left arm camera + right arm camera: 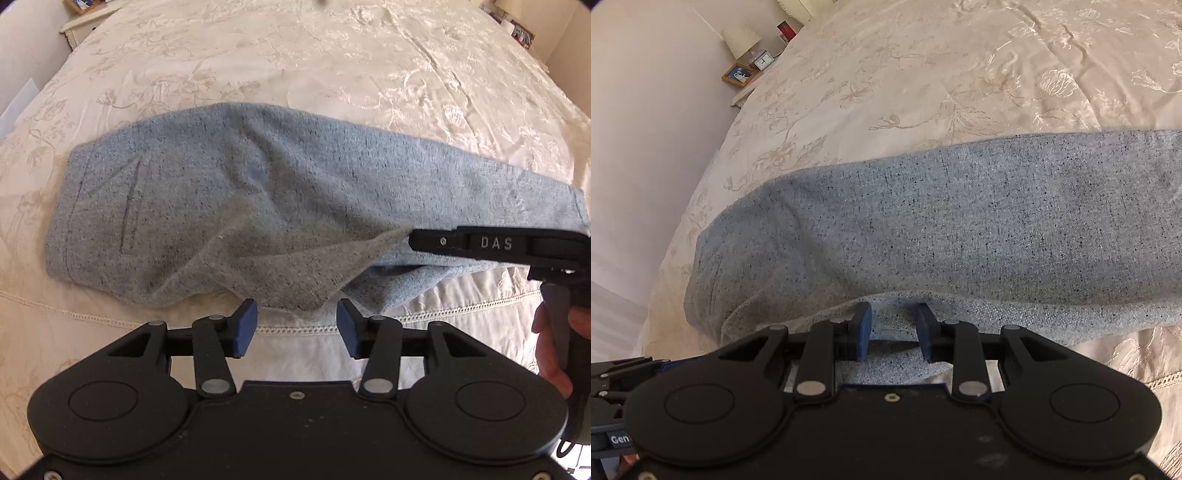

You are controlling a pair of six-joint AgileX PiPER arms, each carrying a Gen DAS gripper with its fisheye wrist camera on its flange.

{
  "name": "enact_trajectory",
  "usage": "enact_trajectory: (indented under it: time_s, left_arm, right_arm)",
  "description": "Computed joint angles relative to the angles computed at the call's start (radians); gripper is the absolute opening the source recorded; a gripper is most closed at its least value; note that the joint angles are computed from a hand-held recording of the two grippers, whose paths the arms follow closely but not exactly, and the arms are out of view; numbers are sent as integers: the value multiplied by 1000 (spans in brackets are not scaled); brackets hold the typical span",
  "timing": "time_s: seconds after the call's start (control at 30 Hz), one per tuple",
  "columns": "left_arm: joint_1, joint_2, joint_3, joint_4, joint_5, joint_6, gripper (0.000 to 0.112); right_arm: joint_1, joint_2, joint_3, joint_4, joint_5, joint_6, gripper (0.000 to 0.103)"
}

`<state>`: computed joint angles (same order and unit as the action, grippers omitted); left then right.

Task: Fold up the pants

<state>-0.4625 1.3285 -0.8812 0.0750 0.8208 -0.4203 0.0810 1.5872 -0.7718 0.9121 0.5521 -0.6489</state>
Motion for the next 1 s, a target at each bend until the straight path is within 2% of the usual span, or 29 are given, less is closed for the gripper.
enact_trajectory:
  time_s: [0.23,0.4,0.57,0.67,0.77,0.8,1.0]
  left_arm:
    - [-141,89,-39,206,14,-349,56]
    - [-184,158,-84,278,39,-466,56]
    - [-202,284,-144,335,156,-472,58]
    - [-149,238,-117,325,178,-505,54]
    - [-65,157,-75,239,146,-459,49]
    - [-52,134,-61,219,133,-441,45]
    - [-122,114,-72,263,166,-450,30]
  right_arm:
    - [-17,8,-14,-8,21,-15,30]
    - [-35,-3,-4,-19,32,-20,30]
    - [-34,-15,10,-20,31,-29,30]
    - [-43,-37,31,-23,41,-35,30]
    - [-60,-86,82,-11,65,-48,30]
    - [-58,-107,102,-12,68,-52,30]
    - [-6,-200,216,-26,59,-21,30]
